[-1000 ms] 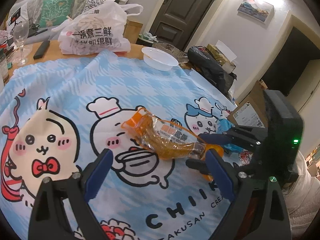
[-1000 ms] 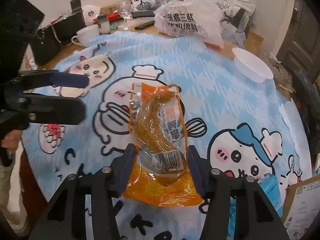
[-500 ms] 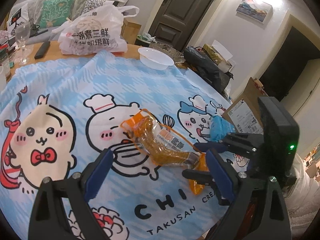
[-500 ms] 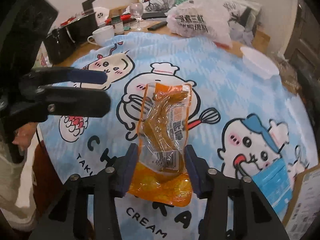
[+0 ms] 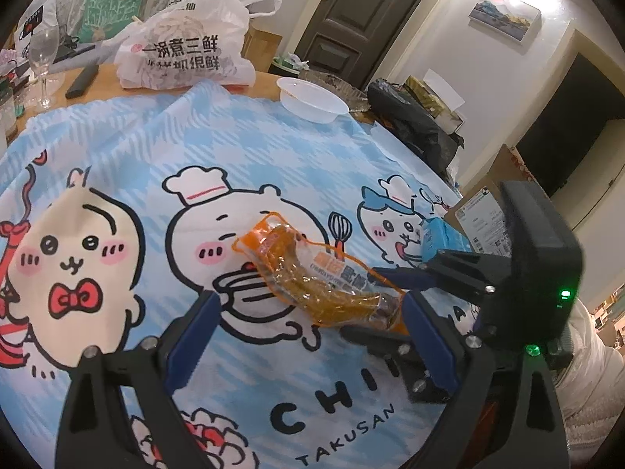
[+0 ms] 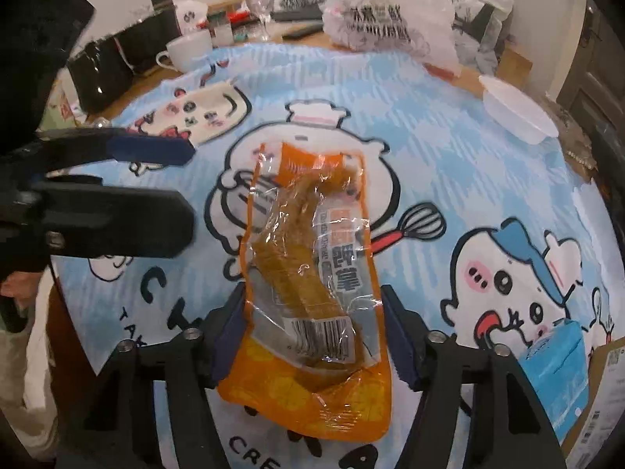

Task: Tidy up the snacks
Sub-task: 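Carry the sausage packet into the box and open the right tool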

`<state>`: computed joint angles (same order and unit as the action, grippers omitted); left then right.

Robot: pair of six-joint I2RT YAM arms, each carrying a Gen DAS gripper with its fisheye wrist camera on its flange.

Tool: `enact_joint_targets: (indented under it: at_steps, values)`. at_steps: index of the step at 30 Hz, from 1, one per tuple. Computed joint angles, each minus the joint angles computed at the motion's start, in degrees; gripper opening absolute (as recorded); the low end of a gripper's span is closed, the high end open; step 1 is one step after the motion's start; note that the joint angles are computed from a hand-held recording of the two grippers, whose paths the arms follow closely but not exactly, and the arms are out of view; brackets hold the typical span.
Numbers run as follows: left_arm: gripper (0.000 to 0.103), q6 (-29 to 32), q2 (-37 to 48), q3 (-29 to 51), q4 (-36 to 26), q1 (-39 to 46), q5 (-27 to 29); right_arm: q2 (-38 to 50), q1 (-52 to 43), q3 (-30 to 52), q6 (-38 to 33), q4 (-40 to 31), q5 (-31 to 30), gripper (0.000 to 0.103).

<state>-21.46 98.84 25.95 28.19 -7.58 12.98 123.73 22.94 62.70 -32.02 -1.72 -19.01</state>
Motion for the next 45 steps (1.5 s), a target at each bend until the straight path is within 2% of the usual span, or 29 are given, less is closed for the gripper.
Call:
enact_joint_targets:
  at_steps: [1, 7, 10, 12, 13, 15, 21, 25, 29, 35, 40, 45]
  values:
    - [0.092, -0.14, 0.09, 0.06, 0.06, 0.06, 0.20, -0.45, -0.03, -0.53, -0.12, 0.47, -0.14, 0.046]
    - [0.092, -0.96, -1.35, -0.08, -0.55, -1.25, -0.07, -5.23, -0.55, -5.06, -0.79, 2.74, -1.61, 0.045]
    - [0.090, -2.07, -4.32, -1.15, -0.20, -1.64, 0.94, -9.74, -2.15, -7.58, -0.88, 2.14, -6.48, 0.045]
    - [0.072, -2.73, -7.15, -1.71, -0.29, -2.22, 1.73, -13.31, -3.14, -9.64, -1.26, 1.68, -9.64, 0.045]
    - [0.066, -3.19, -9.19, -1.95, -0.76, -2.97, 1.32, -14.69, -3.61, -10.52, -1.56, 1.53, -10.86, 0.045]
    - [0.038, -3.40, -13.28, -1.96, -2.79, -4.87, -0.36, -19.00, -4.89, -12.97, -2.54, 0.84, -14.51, 0.045]
    - [0.037, -2.94, -24.37, 1.35, -13.08, -14.56, -11.19, -31.74, -9.25, -19.55, -5.28, -0.98, -20.29, 0.045]
    - [0.037, -2.62, -25.08, 7.85, -19.38, -21.14, -17.26, -37.62, -14.12, -20.53, -8.48, -5.22, -24.14, 0.045]
    - [0.037, -1.78, -19.92, 16.61, -22.58, -26.93, -21.90, -41.49, -21.62, -19.73, -13.42, -10.49, -28.89, 0.045]
    - [0.037, 1.10, -5.77, 34.34, -26.14, -31.73, -21.84, -39.97, -35.54, -13.80, -22.83, -20.18, -35.26, 0.046]
    - [0.037, 3.73, 8.94, 53.40, -31.81, -34.23, -19.65, -32.74, -46.94, -5.61, -29.41, -26.79, -38.93, 0.046]
    - [0.037, 6.73, 23.57, 74.89, -41.51, -35.68, -19.30, -23.88, -53.37, 3.38, -32.01, -30.05, -39.27, 0.046]
